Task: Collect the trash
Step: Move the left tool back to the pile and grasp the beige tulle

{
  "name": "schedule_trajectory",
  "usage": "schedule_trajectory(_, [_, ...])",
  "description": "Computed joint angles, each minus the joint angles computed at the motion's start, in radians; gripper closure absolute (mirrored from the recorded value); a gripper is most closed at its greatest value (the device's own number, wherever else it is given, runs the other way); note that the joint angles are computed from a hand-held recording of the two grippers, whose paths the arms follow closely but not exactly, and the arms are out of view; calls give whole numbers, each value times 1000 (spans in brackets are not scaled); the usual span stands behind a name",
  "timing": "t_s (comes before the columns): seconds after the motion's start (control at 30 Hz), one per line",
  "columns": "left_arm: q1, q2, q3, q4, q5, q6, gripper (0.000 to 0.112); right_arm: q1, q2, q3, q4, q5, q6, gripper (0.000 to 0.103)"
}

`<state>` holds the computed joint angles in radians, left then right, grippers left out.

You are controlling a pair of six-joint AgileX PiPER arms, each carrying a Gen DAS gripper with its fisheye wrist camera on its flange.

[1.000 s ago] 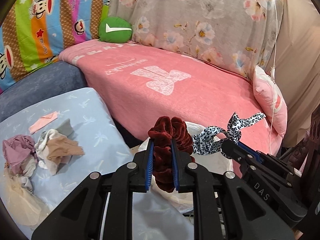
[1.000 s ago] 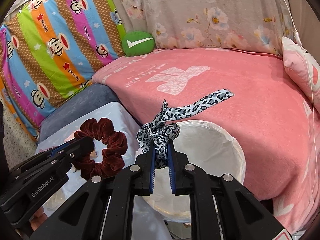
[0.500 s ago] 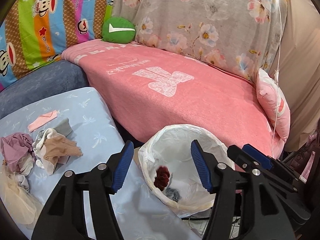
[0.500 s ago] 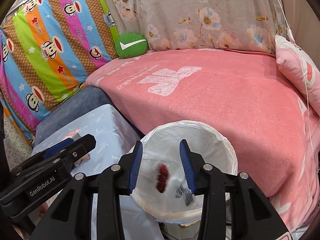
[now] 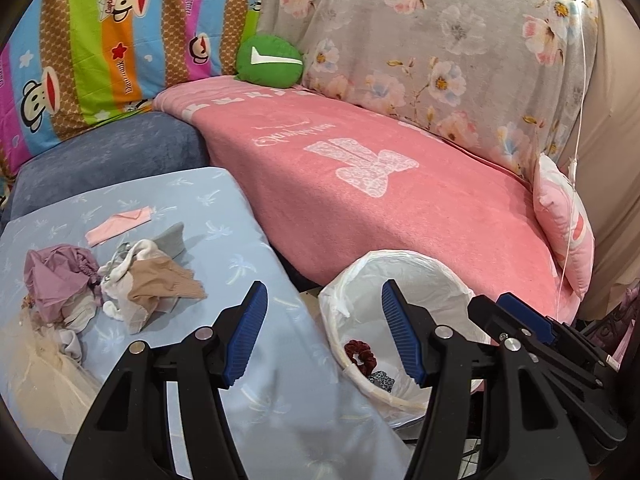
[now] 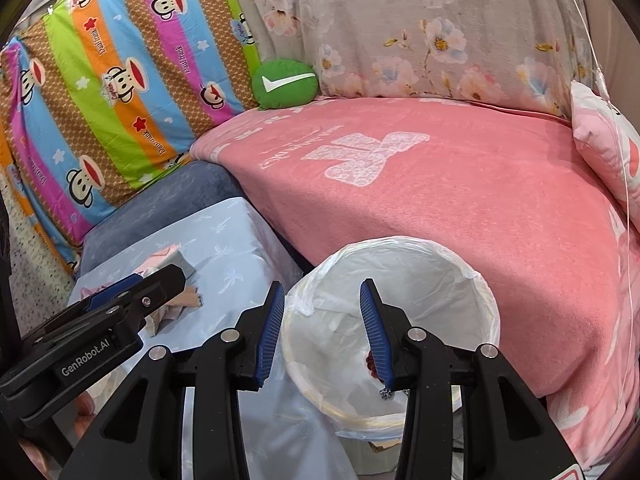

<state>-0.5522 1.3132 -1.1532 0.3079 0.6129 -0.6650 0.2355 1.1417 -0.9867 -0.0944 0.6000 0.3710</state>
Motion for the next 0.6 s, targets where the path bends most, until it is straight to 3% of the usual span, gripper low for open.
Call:
schedule_trajectory(0.23, [21,-66,64,73,30,-76,34,114,9,-9,-99,18,115,59])
schedule_trajectory(0.6, [179,-180,177,16,70,-17,21,312,57,-46,-248,48,299,54])
